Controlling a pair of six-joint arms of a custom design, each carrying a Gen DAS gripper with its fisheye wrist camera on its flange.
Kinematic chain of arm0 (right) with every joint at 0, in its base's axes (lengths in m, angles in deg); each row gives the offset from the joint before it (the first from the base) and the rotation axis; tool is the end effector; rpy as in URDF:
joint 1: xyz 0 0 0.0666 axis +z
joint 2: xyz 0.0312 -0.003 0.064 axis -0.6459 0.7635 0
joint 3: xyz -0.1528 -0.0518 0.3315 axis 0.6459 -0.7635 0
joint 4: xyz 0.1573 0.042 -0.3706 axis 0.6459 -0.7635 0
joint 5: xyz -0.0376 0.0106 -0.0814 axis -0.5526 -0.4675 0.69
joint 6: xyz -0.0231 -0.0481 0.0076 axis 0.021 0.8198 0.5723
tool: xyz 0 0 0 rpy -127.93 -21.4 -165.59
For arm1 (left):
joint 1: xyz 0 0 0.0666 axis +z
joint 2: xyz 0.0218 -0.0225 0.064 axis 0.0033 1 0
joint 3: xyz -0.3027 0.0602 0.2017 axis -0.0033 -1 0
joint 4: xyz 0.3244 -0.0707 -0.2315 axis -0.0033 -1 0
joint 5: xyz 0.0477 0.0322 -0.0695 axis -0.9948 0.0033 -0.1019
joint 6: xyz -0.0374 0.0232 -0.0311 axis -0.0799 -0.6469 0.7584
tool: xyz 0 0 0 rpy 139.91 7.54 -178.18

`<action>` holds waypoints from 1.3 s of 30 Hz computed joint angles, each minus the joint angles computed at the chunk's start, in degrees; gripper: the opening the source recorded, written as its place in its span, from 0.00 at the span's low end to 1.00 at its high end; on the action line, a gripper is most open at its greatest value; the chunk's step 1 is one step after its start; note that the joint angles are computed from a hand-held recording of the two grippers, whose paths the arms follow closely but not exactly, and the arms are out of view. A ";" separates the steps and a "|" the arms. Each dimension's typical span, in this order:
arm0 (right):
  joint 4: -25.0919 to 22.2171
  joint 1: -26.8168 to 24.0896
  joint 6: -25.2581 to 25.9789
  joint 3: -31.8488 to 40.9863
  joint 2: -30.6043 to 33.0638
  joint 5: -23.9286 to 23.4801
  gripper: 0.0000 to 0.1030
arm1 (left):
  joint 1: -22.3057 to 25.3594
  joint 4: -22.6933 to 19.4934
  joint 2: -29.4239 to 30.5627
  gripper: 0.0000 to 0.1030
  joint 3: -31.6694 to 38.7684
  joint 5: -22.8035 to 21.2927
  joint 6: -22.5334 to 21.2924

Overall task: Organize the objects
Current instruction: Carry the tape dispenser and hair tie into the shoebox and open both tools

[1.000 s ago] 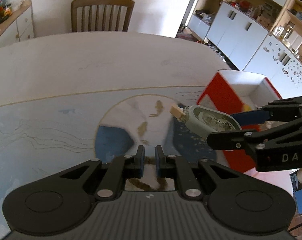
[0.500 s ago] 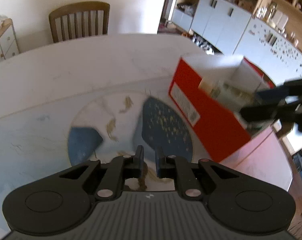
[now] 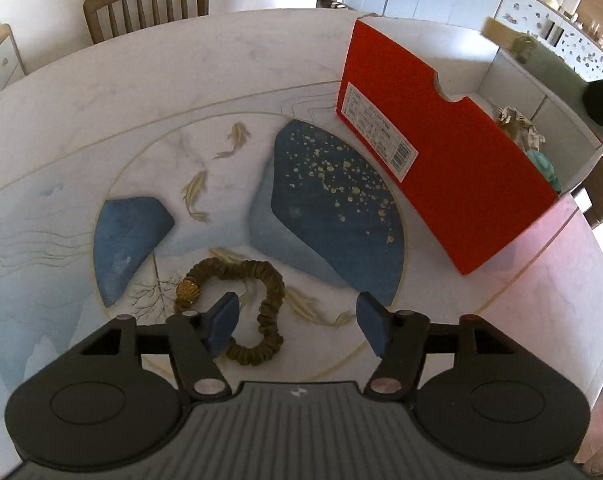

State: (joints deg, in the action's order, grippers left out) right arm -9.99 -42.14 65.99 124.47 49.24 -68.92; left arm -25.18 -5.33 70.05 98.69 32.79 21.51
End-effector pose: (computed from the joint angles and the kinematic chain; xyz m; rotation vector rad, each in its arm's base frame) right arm 0.6094 -0.0024 0.4114 -0.8654 2.4231 0.5237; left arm 0.5052 -0.2349 0.3410 -0.0164 2.6232 -0.1288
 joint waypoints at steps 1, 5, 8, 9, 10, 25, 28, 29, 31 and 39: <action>-0.06 -0.21 -0.10 0.20 0.15 -0.03 0.55 | 0.04 0.17 0.26 0.62 0.14 0.01 0.08; -0.08 -0.85 -0.37 0.98 0.65 -0.03 0.55 | 0.10 0.24 1.46 0.57 1.03 -0.39 0.64; -0.15 -1.36 -0.52 1.96 1.19 -0.12 0.55 | 0.15 -0.95 2.52 0.38 2.29 -0.67 1.36; -0.10 -1.54 -0.63 2.17 1.31 -0.18 0.55 | 0.10 -1.29 2.82 0.32 2.59 -1.25 1.51; 0.00 -1.68 -0.72 2.33 1.41 -0.19 0.55 | 0.10 -1.41 2.90 0.32 2.65 -1.48 1.68; 1.05 -4.64 -2.33 8.50 5.69 1.13 0.55 | -0.61 -3.22 1.36 0.07 3.56 -6.40 7.05; 1.08 -5.25 -2.54 10.42 7.30 1.75 0.55 | -0.70 -3.95 0.19 0.07 4.95 -6.63 7.75; 0.74 -5.48 -2.55 11.32 8.02 1.81 0.55 | -0.69 -4.14 -0.11 0.07 5.55 -6.55 7.98; 0.31 -5.85 -2.47 12.83 9.28 1.99 0.55 | -0.80 -4.24 -0.50 0.07 6.84 -6.40 8.51; -1.27 -7.13 -1.39 17.00 13.15 3.07 0.55 | -2.95 -4.52 1.27 0.07 14.71 -6.00 7.07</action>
